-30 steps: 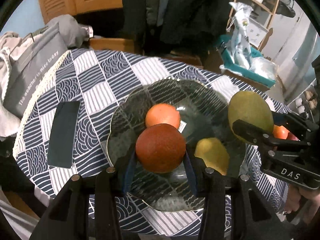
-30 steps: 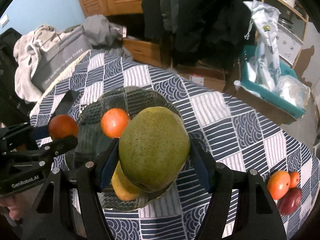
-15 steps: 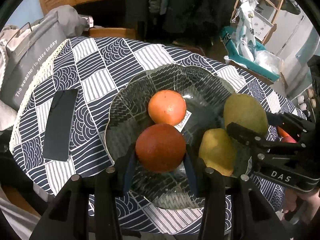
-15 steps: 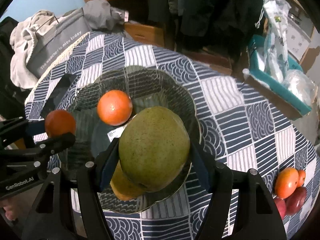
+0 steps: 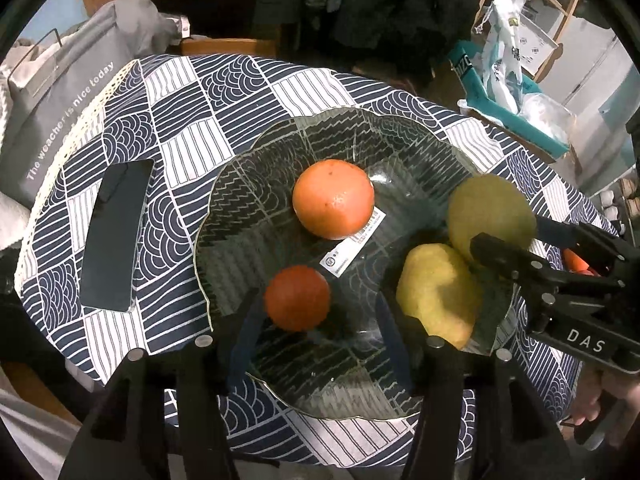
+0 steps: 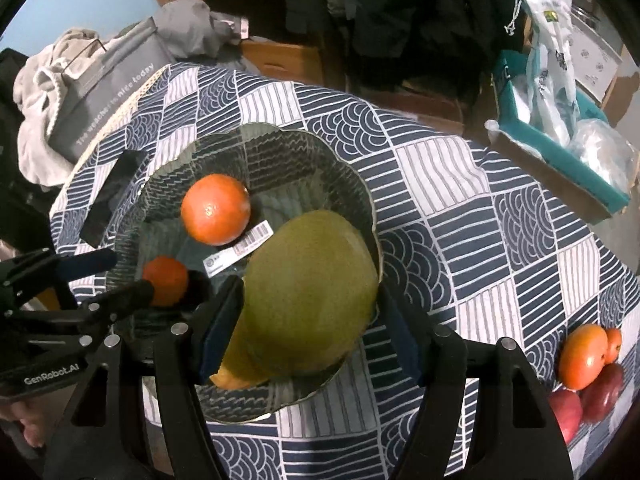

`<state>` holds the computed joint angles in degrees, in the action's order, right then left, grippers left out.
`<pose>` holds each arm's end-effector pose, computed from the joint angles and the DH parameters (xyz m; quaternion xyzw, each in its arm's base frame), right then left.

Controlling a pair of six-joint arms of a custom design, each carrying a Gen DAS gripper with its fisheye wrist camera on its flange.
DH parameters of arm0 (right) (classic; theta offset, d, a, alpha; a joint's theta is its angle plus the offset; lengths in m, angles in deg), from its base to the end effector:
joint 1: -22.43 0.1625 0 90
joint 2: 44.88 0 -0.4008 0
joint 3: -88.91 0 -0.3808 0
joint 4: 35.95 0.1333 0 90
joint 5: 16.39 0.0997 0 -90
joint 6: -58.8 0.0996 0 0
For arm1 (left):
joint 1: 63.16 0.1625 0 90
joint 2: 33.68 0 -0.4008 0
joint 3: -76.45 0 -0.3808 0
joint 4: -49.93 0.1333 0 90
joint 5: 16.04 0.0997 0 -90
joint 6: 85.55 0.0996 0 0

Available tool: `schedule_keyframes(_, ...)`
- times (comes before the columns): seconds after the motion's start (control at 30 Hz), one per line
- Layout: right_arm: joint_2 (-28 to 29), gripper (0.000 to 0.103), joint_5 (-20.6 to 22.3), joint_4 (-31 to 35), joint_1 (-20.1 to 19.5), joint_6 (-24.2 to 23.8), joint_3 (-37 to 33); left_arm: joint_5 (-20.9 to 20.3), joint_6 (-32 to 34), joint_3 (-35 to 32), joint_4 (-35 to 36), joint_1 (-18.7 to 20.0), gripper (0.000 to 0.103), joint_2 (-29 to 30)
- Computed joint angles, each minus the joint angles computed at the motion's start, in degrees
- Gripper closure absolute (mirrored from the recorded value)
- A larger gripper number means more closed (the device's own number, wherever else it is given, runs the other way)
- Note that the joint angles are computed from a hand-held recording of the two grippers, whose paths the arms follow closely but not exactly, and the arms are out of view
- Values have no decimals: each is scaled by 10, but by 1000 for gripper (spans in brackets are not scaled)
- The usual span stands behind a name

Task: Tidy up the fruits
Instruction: 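Lower the orange and pear into the glass bowl and open both tools, then move both tools back over the remaining apples and oranges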

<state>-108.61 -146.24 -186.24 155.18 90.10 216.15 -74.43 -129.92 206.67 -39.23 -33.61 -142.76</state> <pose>0.3514 -0.2778 0.0991 0.1033 -0.9341 0.1840 0.2879 -0.1563 -0.3019 0.2880 0.1835 0.9280 -0.1000 0.3084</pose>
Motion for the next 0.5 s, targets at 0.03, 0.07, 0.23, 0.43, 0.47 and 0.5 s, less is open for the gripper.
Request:
schedule_keyframes(0.03, 0, 33, 2, -3, 0, -2, 0, 0, -1, 0, 2, 0, 44, 0)
schedule_keyframes(0.07, -1, 33, 3, -3, 0, -3, 0, 0, -1, -1, 4, -1, 44, 1)
schedule_keyframes(0.23, -4, 33, 2, -12, 4, -1, 1, 2, -4, -2, 8, -6, 43, -2)
schedule_keyframes(0.43, -9, 33, -10, -8, 12, 4, -1, 3, -7, -7, 8, -14, 43, -3)
schedule_keyframes(0.47, -10, 33, -14, -8, 14, 5, -1, 5, -9, -8, 9, -19, 43, -5)
schedule_keyframes(0.5, -11, 33, -18, -6, 16, 5, -2, 6, -11, -8, 10, -22, 43, -5)
